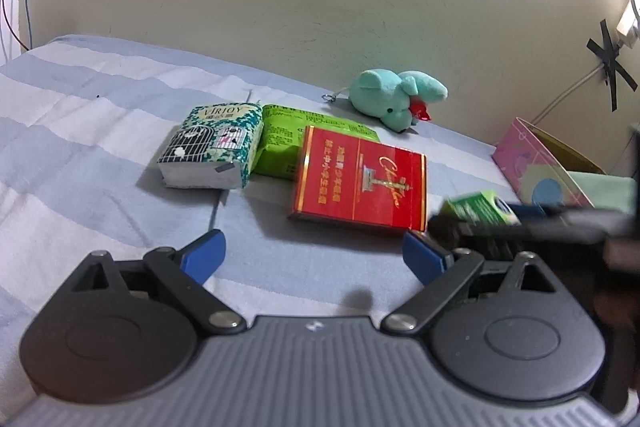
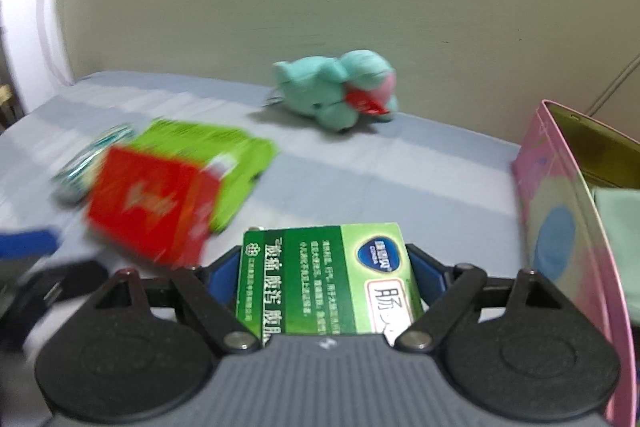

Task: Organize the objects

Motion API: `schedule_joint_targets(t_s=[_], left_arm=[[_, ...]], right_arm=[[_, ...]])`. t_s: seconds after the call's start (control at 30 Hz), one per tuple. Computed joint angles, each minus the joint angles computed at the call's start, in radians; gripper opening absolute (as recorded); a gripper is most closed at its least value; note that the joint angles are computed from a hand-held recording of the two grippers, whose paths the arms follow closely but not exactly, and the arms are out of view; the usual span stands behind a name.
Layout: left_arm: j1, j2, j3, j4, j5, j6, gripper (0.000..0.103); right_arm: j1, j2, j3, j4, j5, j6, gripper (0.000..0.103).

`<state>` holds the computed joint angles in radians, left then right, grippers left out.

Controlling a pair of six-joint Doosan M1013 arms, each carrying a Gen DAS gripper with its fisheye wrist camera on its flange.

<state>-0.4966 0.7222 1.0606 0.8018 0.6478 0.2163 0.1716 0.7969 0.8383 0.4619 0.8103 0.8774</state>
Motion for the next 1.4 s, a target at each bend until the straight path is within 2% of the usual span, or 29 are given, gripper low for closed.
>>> schedule_joint_targets(t_s=[0.13,0.2,0.33,0.4,0.53,0.63,0.87,0.97,1.03,1.13,1.2,1.27,1.33,1.37,1.4], left_arm=[[-0.004,0.005,-0.005,0.01,0.014,0.013,0.097],[-0.006,0.007,-0.008,0.014,0.02,0.019,0.097],[-0.008,0.012,-0.014,0.016,0.027,0.028,0.097],[-0.008,0.013,-0.015,0.017,0.027,0.031,0.097],[-0.008,0.014,-0.015,0.02,0.029,0.034,0.097],[-0.008,0.012,-0.012,0.021,0.028,0.035,0.098],[-0.008,0.009,-0.006,0.02,0.023,0.036,0.098],[-0.003,-0.002,0.011,-0.009,-0.016,0.055,0.098],[0.006,-0.019,0.039,-0.055,-0.079,0.084,0.097],[0.024,-0.059,0.11,-0.191,-0.26,0.182,0.096],[0.022,-0.075,0.139,-0.21,-0.32,0.216,0.096],[0.02,-0.084,0.156,-0.335,-0.371,0.363,0.096],[0.017,-0.083,0.155,-0.524,-0.387,0.57,0.095],[0.013,-0.079,0.148,-0.561,-0.375,0.62,0.094],[0.009,-0.073,0.135,-0.598,-0.349,0.672,0.087]], right_arm=[[-0.02,-0.085,0.156,0.196,-0.015,-0.266,0.085],[-0.028,-0.108,0.193,0.265,0.037,-0.367,0.085],[-0.035,-0.172,0.3,0.378,0.067,-0.604,0.088],[-0.04,-0.2,0.348,0.443,0.049,-0.68,0.096],[-0.059,-0.255,0.45,0.631,-0.054,-0.804,0.101],[-0.087,-0.266,0.466,0.671,-0.038,-0.76,0.102],[-0.133,-0.277,0.495,0.6,0.006,-0.624,0.102],[-0.142,-0.29,0.52,0.544,0.0,-0.594,0.102],[-0.141,-0.303,0.534,0.511,-0.024,-0.57,0.102],[-0.143,-0.302,0.534,0.503,-0.024,-0.578,0.102],[-0.139,-0.296,0.525,0.482,-0.022,-0.562,0.102],[-0.129,-0.289,0.514,0.465,-0.019,-0.548,0.102],[-0.123,-0.286,0.514,0.462,-0.014,-0.555,0.102],[-0.117,-0.282,0.507,0.458,-0.01,-0.558,0.102],[-0.11,-0.277,0.501,0.452,-0.009,-0.554,0.1]])
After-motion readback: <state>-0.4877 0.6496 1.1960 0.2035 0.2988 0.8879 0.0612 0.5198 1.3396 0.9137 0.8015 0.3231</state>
